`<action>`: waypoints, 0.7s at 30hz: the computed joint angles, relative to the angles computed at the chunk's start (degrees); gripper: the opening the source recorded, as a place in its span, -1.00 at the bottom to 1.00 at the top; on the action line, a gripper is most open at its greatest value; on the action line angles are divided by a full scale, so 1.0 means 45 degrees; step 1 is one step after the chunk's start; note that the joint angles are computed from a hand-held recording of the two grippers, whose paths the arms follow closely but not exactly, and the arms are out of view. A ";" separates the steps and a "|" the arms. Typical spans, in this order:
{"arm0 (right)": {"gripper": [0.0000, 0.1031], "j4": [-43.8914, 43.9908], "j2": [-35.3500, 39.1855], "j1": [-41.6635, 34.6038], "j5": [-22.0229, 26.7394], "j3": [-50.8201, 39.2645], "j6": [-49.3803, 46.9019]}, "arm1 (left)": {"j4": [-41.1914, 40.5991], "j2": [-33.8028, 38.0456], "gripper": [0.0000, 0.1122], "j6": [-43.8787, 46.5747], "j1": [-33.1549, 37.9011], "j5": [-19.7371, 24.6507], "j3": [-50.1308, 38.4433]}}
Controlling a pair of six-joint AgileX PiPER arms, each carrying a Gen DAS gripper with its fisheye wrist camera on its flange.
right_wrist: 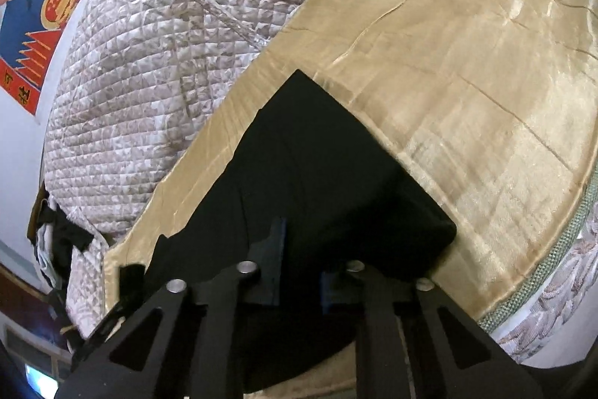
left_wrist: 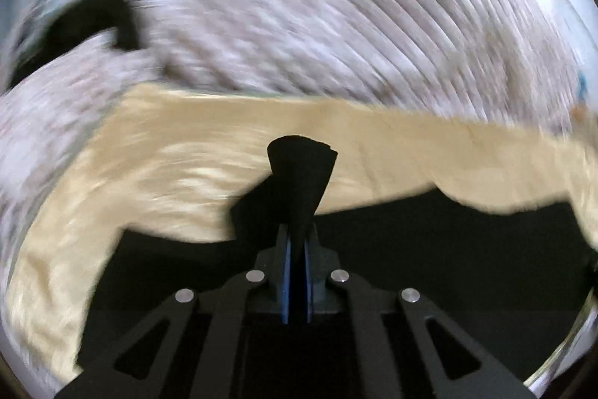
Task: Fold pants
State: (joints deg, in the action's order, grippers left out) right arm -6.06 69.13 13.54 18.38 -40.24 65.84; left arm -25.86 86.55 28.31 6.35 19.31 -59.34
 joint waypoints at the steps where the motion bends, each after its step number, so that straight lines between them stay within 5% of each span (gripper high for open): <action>1: -0.83 -0.0040 -0.0114 -0.0017 -0.0062 0.0089 0.0097 | -0.1039 -0.0504 -0.88 0.0687 0.0744 -0.0124 0.0502; 5: -0.84 -0.1329 -0.0431 0.0320 -0.0013 0.0203 0.1359 | -0.4826 -0.1019 -0.87 0.3922 0.3730 0.0707 0.1640; 8: -0.84 -0.1920 -0.0363 0.0510 0.0057 0.0196 0.1993 | -0.4886 0.0059 -0.87 0.3804 0.4844 0.1806 0.1478; 16: -0.82 -0.0735 -0.0376 0.0269 -0.0484 0.0575 0.0878 | -0.7706 0.1296 -0.68 0.5874 0.6421 0.3829 0.1219; 21: -0.82 -0.0999 -0.0308 0.0325 -0.0447 0.0529 0.1118 | -0.8016 0.1725 -0.68 0.5450 0.6473 0.4209 0.0685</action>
